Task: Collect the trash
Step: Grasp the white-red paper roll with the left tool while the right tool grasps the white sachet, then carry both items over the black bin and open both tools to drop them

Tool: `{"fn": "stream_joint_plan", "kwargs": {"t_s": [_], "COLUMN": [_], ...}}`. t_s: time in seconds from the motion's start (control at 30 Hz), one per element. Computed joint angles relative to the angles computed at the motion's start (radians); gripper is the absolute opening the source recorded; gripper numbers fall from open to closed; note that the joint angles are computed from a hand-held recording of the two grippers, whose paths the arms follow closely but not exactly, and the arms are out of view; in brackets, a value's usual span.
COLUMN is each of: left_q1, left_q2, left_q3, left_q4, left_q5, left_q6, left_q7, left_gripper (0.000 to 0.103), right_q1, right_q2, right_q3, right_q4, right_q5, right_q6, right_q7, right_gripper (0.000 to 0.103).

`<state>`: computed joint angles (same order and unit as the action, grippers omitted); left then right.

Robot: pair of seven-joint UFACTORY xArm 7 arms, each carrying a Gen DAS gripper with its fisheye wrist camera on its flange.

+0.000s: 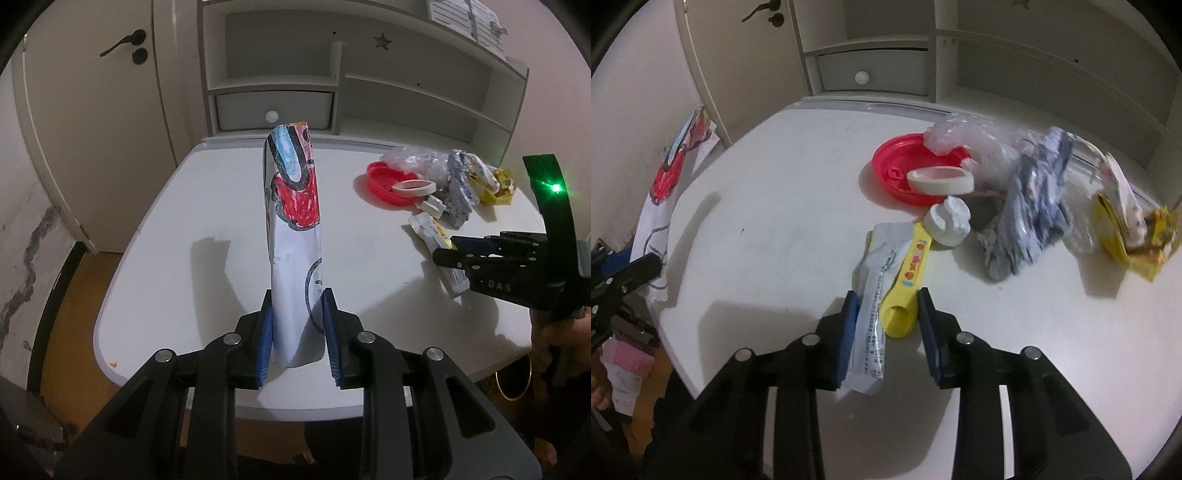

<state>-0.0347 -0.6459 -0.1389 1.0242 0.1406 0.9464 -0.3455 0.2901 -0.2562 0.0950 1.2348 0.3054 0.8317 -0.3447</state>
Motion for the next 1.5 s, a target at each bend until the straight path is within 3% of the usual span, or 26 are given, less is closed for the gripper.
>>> {"fn": "stream_joint_plan", "kwargs": {"t_s": [0.17,0.23,0.3,0.37,0.4,0.5,0.53,0.63,0.8,1.0,1.3,1.5], "left_q1": [-0.014,-0.022,-0.032,-0.040,-0.045,-0.057,-0.060,-0.074,-0.105,-0.187,-0.431,-0.636], "left_q2": [0.017,0.027,0.041,0.060,0.070,0.098,0.105,0.139,0.212,0.358,0.719,1.022], "left_q3": [-0.022,-0.030,-0.037,-0.044,-0.048,-0.053,-0.053,-0.056,-0.079,-0.116,-0.187,-0.199], "left_q4": [0.021,0.032,0.044,0.060,0.067,0.083,0.088,0.114,0.184,0.307,0.652,1.004], "left_q5": [0.001,0.002,0.001,0.001,0.000,0.002,0.002,0.001,0.019,0.016,0.036,0.063], "left_q6": [-0.001,-0.009,-0.017,-0.028,-0.035,-0.050,-0.053,-0.057,-0.071,-0.110,-0.117,-0.024], "left_q7": [-0.009,-0.013,-0.014,-0.020,-0.023,-0.029,-0.031,-0.032,-0.021,-0.005,0.067,0.124], "left_gripper": [0.024,0.024,0.024,0.024,0.025,0.024,0.024,0.025,0.025,0.024,0.024,0.024], "right_q1": [-0.009,-0.017,-0.020,-0.023,-0.025,-0.031,-0.027,-0.005,-0.008,-0.105,-0.376,-0.537], "right_q2": [-0.031,-0.055,-0.078,-0.099,-0.105,-0.130,-0.132,-0.162,-0.201,-0.294,-0.365,-0.306], "right_q3": [-0.012,-0.025,-0.033,-0.040,-0.040,-0.030,-0.025,-0.041,-0.076,-0.179,-0.374,-0.489], "right_q4": [-0.021,-0.051,-0.078,-0.099,-0.108,-0.144,-0.147,-0.165,-0.183,-0.214,-0.276,-0.287], "right_q5": [-0.011,0.005,0.010,0.006,0.004,-0.018,-0.025,-0.006,0.038,0.040,-0.046,-0.073], "right_q6": [0.021,0.005,-0.018,-0.014,-0.006,-0.020,-0.025,0.002,-0.010,0.003,0.022,0.011], "right_q7": [-0.027,-0.021,-0.035,-0.043,-0.038,-0.029,-0.031,-0.056,-0.064,-0.056,-0.025,-0.048], "right_gripper": [0.039,0.071,0.072,0.067,0.057,0.046,0.029,0.022,0.021,0.021,0.021,0.021]}}
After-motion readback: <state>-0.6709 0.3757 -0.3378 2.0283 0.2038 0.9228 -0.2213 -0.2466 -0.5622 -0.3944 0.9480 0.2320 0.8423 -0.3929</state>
